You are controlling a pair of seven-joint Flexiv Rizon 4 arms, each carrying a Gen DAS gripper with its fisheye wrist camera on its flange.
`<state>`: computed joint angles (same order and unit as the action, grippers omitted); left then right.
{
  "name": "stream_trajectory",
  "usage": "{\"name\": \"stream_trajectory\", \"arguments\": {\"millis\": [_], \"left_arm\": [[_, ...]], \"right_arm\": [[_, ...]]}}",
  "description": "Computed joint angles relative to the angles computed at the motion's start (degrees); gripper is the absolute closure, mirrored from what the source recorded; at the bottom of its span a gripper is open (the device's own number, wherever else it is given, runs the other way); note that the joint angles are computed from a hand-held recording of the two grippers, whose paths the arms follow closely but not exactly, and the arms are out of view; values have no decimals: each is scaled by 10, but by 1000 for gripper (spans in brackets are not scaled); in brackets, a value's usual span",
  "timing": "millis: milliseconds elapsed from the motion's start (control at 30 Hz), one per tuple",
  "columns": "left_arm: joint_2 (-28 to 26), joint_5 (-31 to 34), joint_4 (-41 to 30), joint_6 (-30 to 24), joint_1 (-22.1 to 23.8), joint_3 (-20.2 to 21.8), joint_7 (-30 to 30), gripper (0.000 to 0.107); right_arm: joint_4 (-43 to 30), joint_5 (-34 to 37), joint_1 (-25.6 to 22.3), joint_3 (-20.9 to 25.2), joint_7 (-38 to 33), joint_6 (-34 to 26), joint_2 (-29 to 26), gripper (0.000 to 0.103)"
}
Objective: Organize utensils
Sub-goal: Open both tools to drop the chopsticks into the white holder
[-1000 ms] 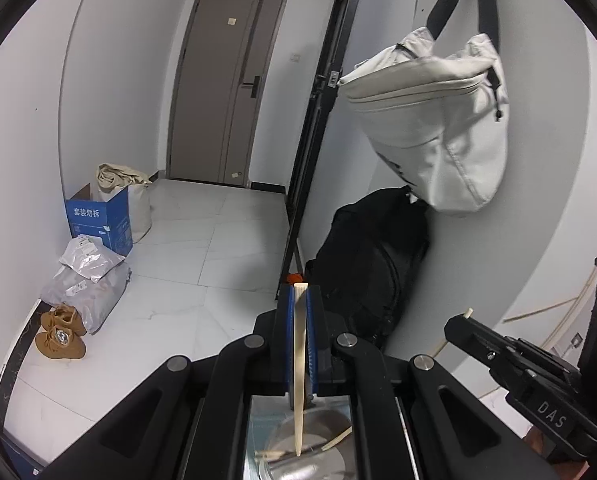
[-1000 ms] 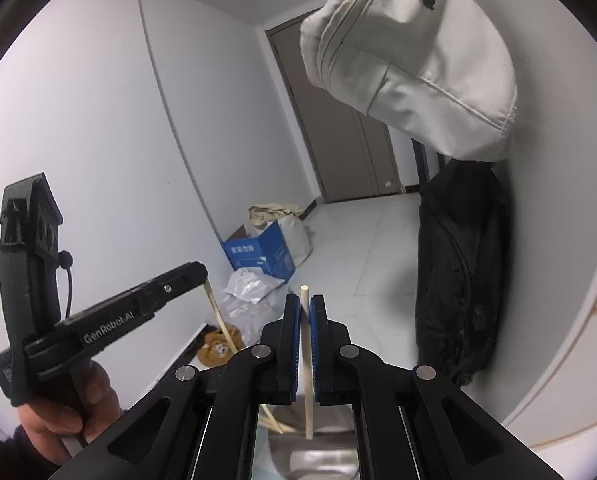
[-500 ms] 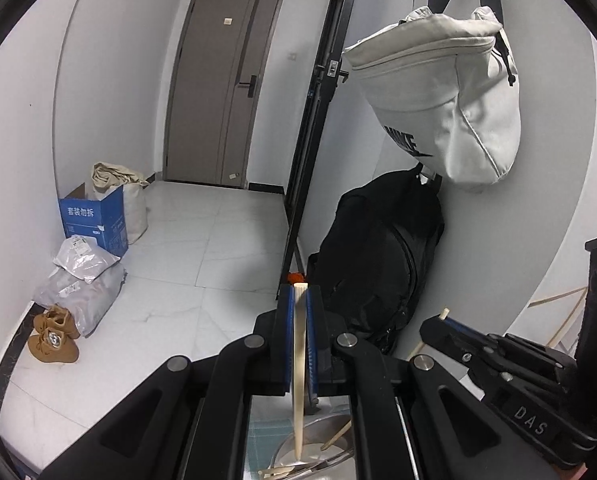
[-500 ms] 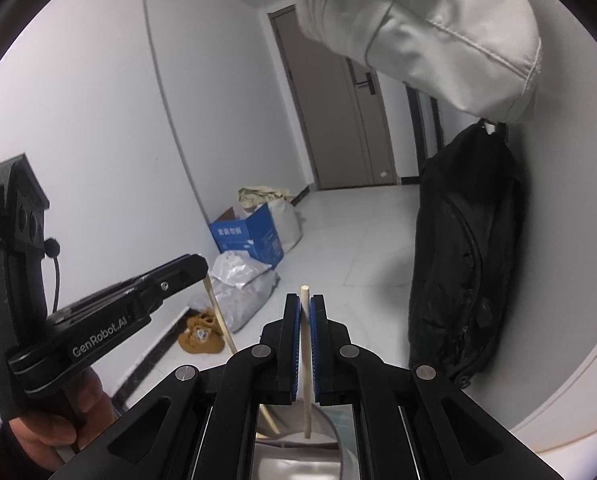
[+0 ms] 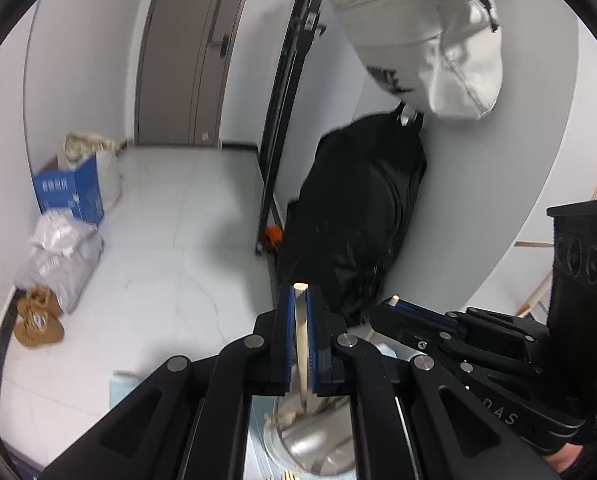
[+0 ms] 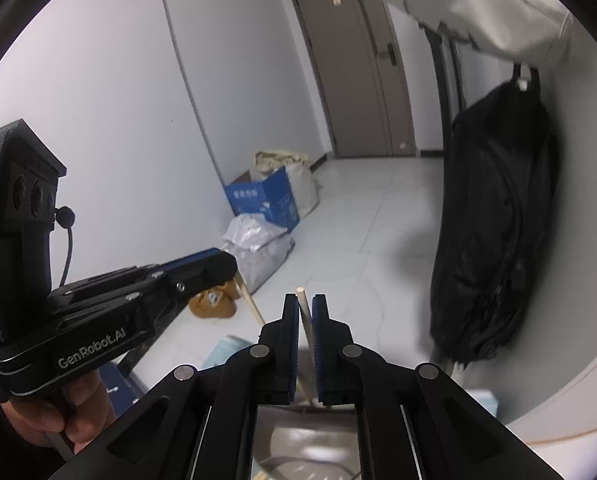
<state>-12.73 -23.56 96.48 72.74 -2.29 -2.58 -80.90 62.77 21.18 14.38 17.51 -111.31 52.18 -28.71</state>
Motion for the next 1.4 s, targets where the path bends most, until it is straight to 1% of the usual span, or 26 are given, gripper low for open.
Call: {"name": "stream_trajectory", "arguments": {"millis": [67,100,167,200,233,267,300,333,367,400,433,467,500,567,633,700,767,833,900,967,1067,1167,1233,1300,1333,1400], "left_arm": [[5,-20,10,-1,5,-7,13,105],[8,-19,10,-10,5,-5,15,105],[15,-42,14,-30,10,-11,32,104],[17,-43,12,-42,9,-8,30,103],[19,-36,12,-49,7,-3,22,96],[21,-15,10,-55,2,8,0,85],[24,7,10,-52,-3,17,-23,80],[29,20,17,-35,-6,23,-42,74],[33,19,24,-21,-5,22,-45,67],[40,13,34,-8,-4,21,-47,64],[46,27,38,-4,-7,27,-69,57],[49,44,38,-2,-8,33,-88,52],[52,66,39,1,-10,40,-113,51],[60,100,40,2,-12,47,-153,50],[67,146,33,-17,-13,56,-201,49],[72,181,28,-38,-11,59,-230,48],[80,206,27,-54,-10,58,-252,48],[89,236,28,-65,-10,56,-274,47],[101,268,32,-70,-9,57,-298,42],[112,306,35,-69,-8,55,-333,31],[127,341,47,-63,-5,50,-365,30],[137,369,54,-65,-2,43,-386,30],[144,406,58,-65,1,38,-419,29],[150,447,57,-79,3,31,-454,22],[152,456,62,-74,3,29,-461,20],[157,488,67,-72,4,23,-481,20]], "right_arm": [[-2,7,-5,3,5,-21,-1,93],[-3,9,-5,3,9,-29,-2,93],[-6,23,-11,7,14,-46,-4,91],[-8,34,-16,10,17,-55,-5,85],[-9,48,-23,13,20,-63,-4,82],[-5,64,-30,17,19,-65,0,76],[-2,77,-34,19,18,-62,3,69],[3,86,-36,18,18,-55,8,65],[9,91,-37,16,18,-48,13,63],[16,95,-38,14,18,-42,18,63],[22,96,-39,11,21,-40,24,63],[28,95,-38,8,24,-38,30,62],[37,95,-38,5,25,-30,37,57],[58,98,-39,3,20,-8,52,51],[76,100,-41,1,16,8,66,45],[93,105,-43,1,13,20,80,37],[108,111,-43,1,10,32,93,32],[123,121,-45,3,2,41,107,30],[141,126,-44,2,-3,54,121,24],[159,138,-44,3,-17,72,135,19],[181,157,-44,3,-41,89,152,17],[205,184,-45,3,-65,105,170,10],[222,201,-43,2,-85,121,180,10],[234,218,-43,1,-106,123,188,10],[244,219,-39,-1,-110,130,192,10],[256,228,-36,-4,-121,132,197,10]]}}
